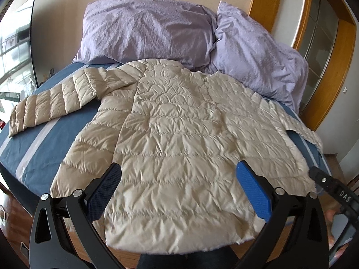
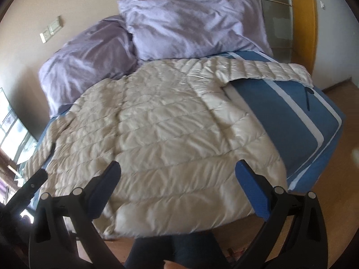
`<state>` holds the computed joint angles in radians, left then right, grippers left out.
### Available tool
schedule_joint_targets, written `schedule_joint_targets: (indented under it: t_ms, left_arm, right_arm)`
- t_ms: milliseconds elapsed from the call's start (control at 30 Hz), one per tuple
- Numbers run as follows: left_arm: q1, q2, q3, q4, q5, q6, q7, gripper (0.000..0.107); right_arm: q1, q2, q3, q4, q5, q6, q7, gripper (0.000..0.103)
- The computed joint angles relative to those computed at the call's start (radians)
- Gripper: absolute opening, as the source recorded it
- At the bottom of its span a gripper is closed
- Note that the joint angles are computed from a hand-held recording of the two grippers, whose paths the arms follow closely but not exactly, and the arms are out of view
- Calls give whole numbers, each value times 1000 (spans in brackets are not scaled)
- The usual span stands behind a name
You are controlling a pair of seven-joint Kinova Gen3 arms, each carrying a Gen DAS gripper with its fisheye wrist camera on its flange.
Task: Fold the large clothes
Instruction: 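Grasp the jacket sleeve cuff with the right gripper and lift it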
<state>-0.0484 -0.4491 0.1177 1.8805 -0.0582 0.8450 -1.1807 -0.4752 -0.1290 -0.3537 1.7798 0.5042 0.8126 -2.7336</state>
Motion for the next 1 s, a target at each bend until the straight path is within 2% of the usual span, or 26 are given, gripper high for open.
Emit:
schedule_joint_targets:
  t_ms: [300, 500, 700, 867, 1000]
  left_arm:
    - [-42, 151, 16, -62, -97, -29, 29, 102]
    - [-41, 265, -5, -102, -171, -28, 72, 102]
    - [-9, 361, -37, -137, -227, 0, 111, 102]
    - [28, 383, -36, -134, -304, 4, 162, 102]
    - [44, 395, -51, -138, -305, 10, 162, 102]
  right_arm:
    - [66, 66, 113, -67, -23, -15, 81, 101]
    - [112, 150, 187, -168, 26, 38, 99, 101]
    - [180, 281, 300, -300, -38, 71, 208, 101]
    - [230, 378, 378, -392, -68, 105, 225, 99]
    - [308, 444, 420, -443, -142, 84, 246, 95]
